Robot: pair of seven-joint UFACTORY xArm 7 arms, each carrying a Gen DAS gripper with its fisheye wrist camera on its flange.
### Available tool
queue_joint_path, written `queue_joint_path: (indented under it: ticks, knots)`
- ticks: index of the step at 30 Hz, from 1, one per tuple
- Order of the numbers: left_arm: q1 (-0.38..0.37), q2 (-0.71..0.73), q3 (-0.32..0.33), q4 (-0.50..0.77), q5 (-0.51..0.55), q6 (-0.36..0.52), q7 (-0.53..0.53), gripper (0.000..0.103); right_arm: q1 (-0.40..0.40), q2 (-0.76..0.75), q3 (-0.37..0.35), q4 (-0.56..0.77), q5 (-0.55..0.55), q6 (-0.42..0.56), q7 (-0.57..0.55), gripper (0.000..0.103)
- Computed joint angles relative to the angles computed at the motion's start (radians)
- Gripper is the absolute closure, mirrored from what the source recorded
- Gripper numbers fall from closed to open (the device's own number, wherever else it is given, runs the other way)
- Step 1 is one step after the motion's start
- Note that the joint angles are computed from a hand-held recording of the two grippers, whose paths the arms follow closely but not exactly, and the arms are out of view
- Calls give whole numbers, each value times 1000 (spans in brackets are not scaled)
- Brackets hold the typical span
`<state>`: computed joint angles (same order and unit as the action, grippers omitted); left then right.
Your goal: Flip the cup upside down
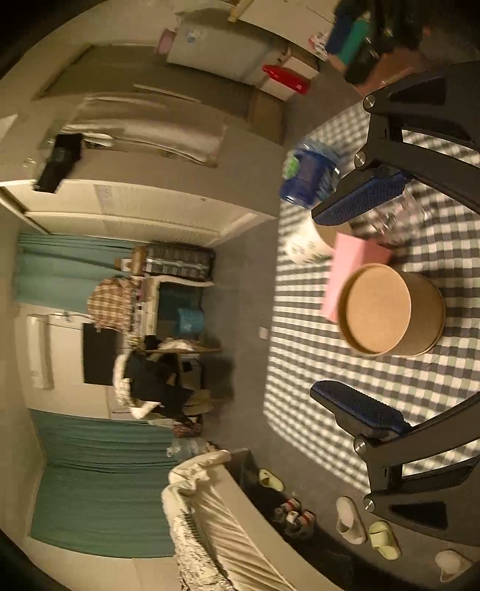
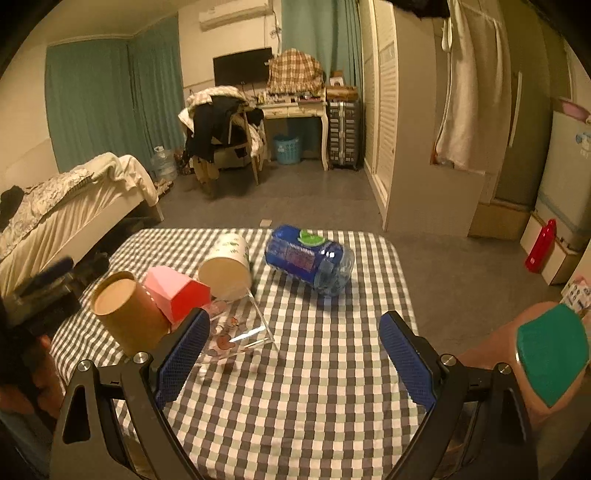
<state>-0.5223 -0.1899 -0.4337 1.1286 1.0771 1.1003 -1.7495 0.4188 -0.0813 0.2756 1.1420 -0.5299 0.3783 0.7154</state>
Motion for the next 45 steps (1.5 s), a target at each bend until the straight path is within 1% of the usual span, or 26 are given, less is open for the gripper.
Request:
queue_joint_path:
  ticks: [3, 7, 9, 11, 12, 15, 17, 18, 19, 22, 23, 24, 26, 28, 29, 33, 37, 45]
  knots:
    - [-10, -52, -28, -4, 6, 42, 13, 14, -3, -44, 15, -27, -34, -21, 27, 10]
    - [-13, -107, -88, -14, -8, 126, 35, 14, -15, -88, 55, -50, -74, -48, 61, 10]
    - [-12, -137, -119, -33, -21, 170, 26, 14, -27, -104, 85, -57, -110, -68, 96, 10]
    - [-7, -165, -137, -59, -48, 191, 2, 14, -36, -113, 117, -61, -148, -85, 137, 10]
    - [-5, -180, -144, -78, -59, 188, -17, 14, -37, -114, 129, -63, -160, -91, 146, 10]
    - [4, -237, -150, -159, -107, 139, -92, 14, -32, -103, 164, -60, -209, -91, 168, 10]
    - [19, -258, -168, -198, -127, 123, -138, 14, -23, -88, 184, -51, -256, -69, 188, 10]
    - [24, -268, -170, -215, -134, 104, -148, 14, -15, -82, 187, -47, -275, -55, 198, 10]
    - [28, -282, -165, -238, -142, 79, -155, 14, -12, -72, 197, -39, -316, -40, 228, 10]
    - [48, -316, -168, -271, -168, 50, -147, 14, 17, -41, 188, -28, -391, -28, 278, 10]
    - [55, -329, -174, -282, -172, 42, -143, 11, 27, -30, 184, -25, -412, -19, 299, 10]
    - [66, -335, -183, -287, -169, 37, -137, 9, 38, -20, 175, -22, -422, -15, 309, 10]
    - [92, -336, -207, -286, -166, 47, -128, 8, 63, 20, 161, 3, -431, 5, 326, 10]
    - [109, -331, -223, -284, -168, 56, -124, 1, 88, 44, 138, 14, -423, 12, 322, 10]
    - [114, -331, -230, -286, -168, 57, -126, 0, 100, 58, 128, 24, -431, 21, 329, 8]
    - [123, -319, -231, -289, -171, 51, -104, 0, 149, 88, 82, 41, -480, 42, 378, 3]
    - [121, -295, -228, -286, -183, 55, -97, 0, 183, 92, 44, 42, -488, 43, 396, 0]
    - [102, -292, -209, -294, -184, 47, -101, 0, 195, 82, 29, 35, -517, 61, 435, 0]
